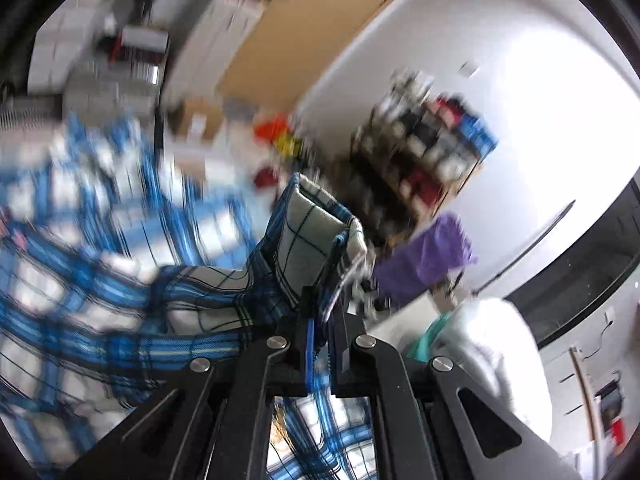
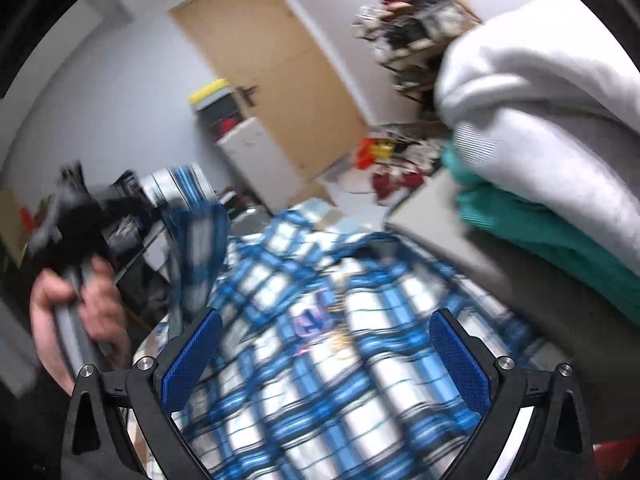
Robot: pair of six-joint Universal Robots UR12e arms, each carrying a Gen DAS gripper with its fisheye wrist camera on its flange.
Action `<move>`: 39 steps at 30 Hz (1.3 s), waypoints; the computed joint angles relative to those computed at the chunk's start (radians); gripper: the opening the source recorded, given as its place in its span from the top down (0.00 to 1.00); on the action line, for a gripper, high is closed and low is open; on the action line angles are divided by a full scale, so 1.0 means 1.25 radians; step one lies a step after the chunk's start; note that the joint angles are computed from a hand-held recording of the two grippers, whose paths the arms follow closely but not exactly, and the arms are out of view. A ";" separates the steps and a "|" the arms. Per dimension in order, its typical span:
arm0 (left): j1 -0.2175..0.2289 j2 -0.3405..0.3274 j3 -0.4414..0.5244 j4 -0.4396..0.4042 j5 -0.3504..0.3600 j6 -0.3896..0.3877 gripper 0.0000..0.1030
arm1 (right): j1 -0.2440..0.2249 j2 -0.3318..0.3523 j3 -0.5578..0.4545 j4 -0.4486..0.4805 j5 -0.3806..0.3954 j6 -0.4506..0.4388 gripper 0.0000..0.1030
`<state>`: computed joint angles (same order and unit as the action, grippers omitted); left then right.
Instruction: Fold large clothes
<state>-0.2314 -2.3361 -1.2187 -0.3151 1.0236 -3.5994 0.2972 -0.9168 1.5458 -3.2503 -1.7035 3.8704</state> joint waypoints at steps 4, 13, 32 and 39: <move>-0.005 -0.022 -0.004 -0.010 -0.028 -0.028 1.00 | -0.014 0.000 0.004 0.009 0.023 0.029 0.00; 0.025 0.041 -0.077 0.043 -0.091 -0.027 0.16 | -0.010 0.008 -0.011 0.018 0.069 -0.022 0.00; -0.021 0.285 -0.480 0.322 0.387 -0.076 0.01 | -0.021 0.077 -0.212 0.339 0.107 -0.222 0.00; -0.050 0.260 -0.464 0.330 0.538 0.036 0.01 | -0.001 0.227 -0.517 0.609 0.040 -0.581 0.06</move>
